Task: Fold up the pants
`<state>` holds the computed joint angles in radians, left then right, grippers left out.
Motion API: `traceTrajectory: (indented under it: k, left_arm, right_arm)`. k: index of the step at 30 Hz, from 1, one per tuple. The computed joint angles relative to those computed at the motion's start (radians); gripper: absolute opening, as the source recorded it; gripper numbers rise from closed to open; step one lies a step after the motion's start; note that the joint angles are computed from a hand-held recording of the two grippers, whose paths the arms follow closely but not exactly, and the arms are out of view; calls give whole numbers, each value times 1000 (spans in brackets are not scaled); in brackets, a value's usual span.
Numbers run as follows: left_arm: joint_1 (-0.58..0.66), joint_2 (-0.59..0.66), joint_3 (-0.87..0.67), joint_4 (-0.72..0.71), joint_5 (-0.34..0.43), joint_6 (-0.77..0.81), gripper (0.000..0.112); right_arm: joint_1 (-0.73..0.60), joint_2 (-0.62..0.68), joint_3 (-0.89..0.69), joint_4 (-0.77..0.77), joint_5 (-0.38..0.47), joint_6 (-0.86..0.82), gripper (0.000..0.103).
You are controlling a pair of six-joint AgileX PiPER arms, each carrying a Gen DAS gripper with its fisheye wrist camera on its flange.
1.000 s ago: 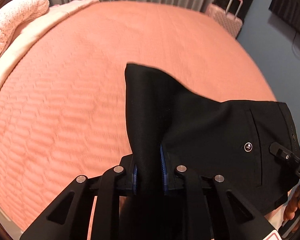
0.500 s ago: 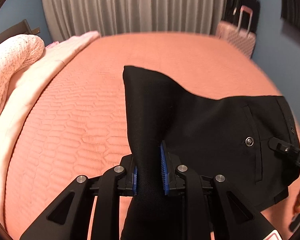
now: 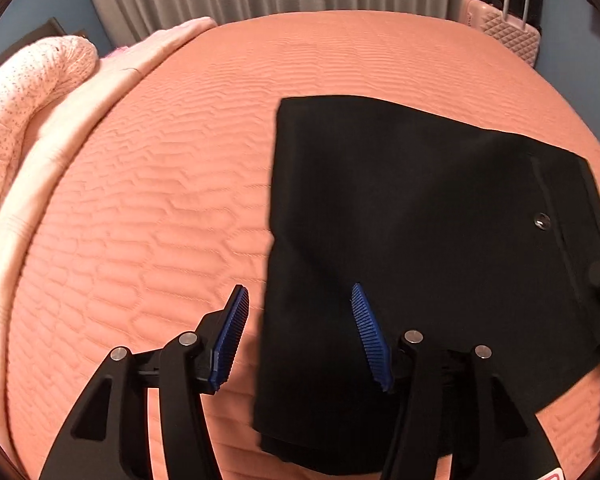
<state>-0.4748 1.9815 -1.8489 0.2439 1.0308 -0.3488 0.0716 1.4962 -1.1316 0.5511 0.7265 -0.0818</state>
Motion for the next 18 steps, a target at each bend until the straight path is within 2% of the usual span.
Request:
traceTrajectory:
  k: [2, 3, 4, 5, 8, 9, 10, 11, 13, 14, 16, 18]
  left_arm:
    - [-2, 15, -21, -33, 24, -7, 31]
    - [-4, 30, -57, -37, 54, 7, 27]
    - [-19, 22, -54, -21, 71, -3, 18]
    - [-23, 13, -52, -17, 80, 4, 16]
    - [-13, -116, 103, -102, 47, 37, 15]
    - [-20, -150, 157, -112, 32, 28, 16]
    - [-36, -168, 209, -82, 2, 7, 22]
    - [-57, -179, 263, -11, -41, -38, 36]
    - [-103, -188, 289, 146, -40, -164, 52]
    - [-119, -199, 278, 186, -13, -204, 51]
    - [-142, -233, 249, 299, 21, -278, 50]
    - [-157, -230, 187, 344, 41, -275, 50]
  right_arm:
    - [6, 0, -14, -5, 9, 15, 37]
    - [-8, -2, -20, 13, 26, 4, 31]
    - [-27, -4, -34, 38, 53, -7, 27]
    - [-49, -23, -45, 63, 94, -27, 25]
    - [-91, -81, -27, 84, 165, -75, 24]
    - [-100, -84, -5, 83, 171, -88, 25]
    - [-91, -73, 15, 43, 164, -80, 35]
    - [-90, -66, 50, 25, 143, -97, 53]
    - [-92, -134, 80, -9, 106, -10, 53]
    - [-80, -166, 73, -86, 95, 90, 54]
    - [-33, -291, 77, -286, 4, 290, 55]
    - [73, -284, 0, -444, -26, 431, 52]
